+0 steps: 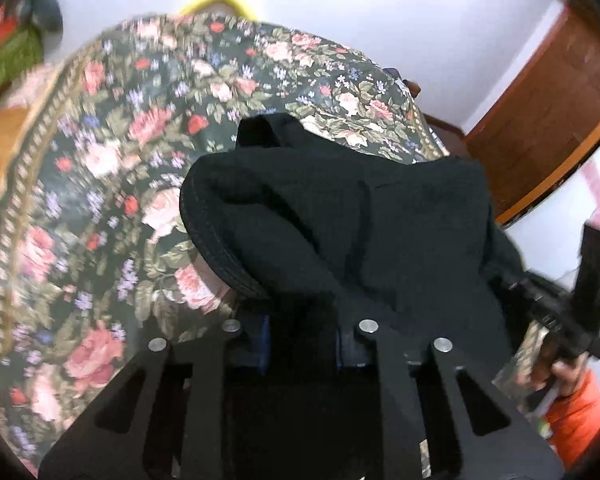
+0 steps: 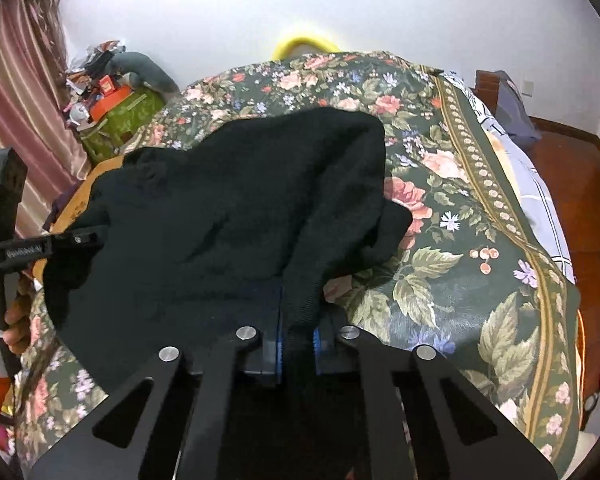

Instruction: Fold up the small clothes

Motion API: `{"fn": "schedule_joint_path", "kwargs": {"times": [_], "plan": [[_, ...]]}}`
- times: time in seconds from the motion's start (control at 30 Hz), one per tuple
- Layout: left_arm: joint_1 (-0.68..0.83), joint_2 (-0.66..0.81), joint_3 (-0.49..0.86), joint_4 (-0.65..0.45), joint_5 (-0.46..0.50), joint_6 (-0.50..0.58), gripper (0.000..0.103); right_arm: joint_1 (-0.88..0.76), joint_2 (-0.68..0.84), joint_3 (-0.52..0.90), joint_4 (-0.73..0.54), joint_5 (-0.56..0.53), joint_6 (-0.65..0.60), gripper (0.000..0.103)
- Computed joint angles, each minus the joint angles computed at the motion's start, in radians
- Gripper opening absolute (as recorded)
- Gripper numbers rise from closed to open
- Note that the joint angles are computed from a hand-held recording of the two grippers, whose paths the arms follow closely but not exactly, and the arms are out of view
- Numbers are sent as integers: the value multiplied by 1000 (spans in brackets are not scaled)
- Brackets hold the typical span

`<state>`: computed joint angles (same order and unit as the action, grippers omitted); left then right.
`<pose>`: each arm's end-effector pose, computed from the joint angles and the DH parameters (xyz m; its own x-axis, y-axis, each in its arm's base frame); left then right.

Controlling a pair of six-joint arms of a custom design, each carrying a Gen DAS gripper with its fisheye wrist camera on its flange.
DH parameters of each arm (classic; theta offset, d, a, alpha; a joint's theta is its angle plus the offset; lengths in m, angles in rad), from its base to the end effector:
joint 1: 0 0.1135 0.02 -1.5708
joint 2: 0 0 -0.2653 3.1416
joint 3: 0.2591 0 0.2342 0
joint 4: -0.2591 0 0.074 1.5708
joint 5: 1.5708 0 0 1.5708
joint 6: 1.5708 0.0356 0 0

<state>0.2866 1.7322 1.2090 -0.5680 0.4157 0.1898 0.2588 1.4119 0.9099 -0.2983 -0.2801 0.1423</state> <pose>0.3282 0.0817 0.2197 -0.8508 -0.0708 -0.5207 0.0821 0.9608 -0.2648 0.2688 0.0814 0.2415 -0.7479 -0.0570 -0.6613 -0.3293 0.8969 0.2951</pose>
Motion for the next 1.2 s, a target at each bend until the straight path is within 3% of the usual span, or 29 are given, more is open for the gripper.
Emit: {"fn": "schedule_joint_path", "kwargs": {"times": [0.17, 0.3, 0.5, 0.63, 0.93, 1.03, 1.2], "plan": [[-4, -143, -81, -15, -37, 48, 20, 8, -96, -3, -59, -9, -15, 7], [18, -272, -107, -92, -16, 95, 19, 38, -194, 15, -141, -13, -17, 7], [65, -513, -136, -214, -11, 171, 19, 173, -347, 40, -238, 80, 23, 6], [178, -639, -116, -340, 54, 254, 19, 272, -428, 67, -299, 152, 66, 6], [582, -698, -95, -638, 258, 607, 19, 531, -513, 31, -333, 313, 193, 6], [699, -680, -142, -688, 273, 739, 19, 578, -506, -31, -297, 319, 233, 6], [825, -636, -274, -645, 232, 882, 19, 628, -453, -134, -243, 300, 265, 6]]}}
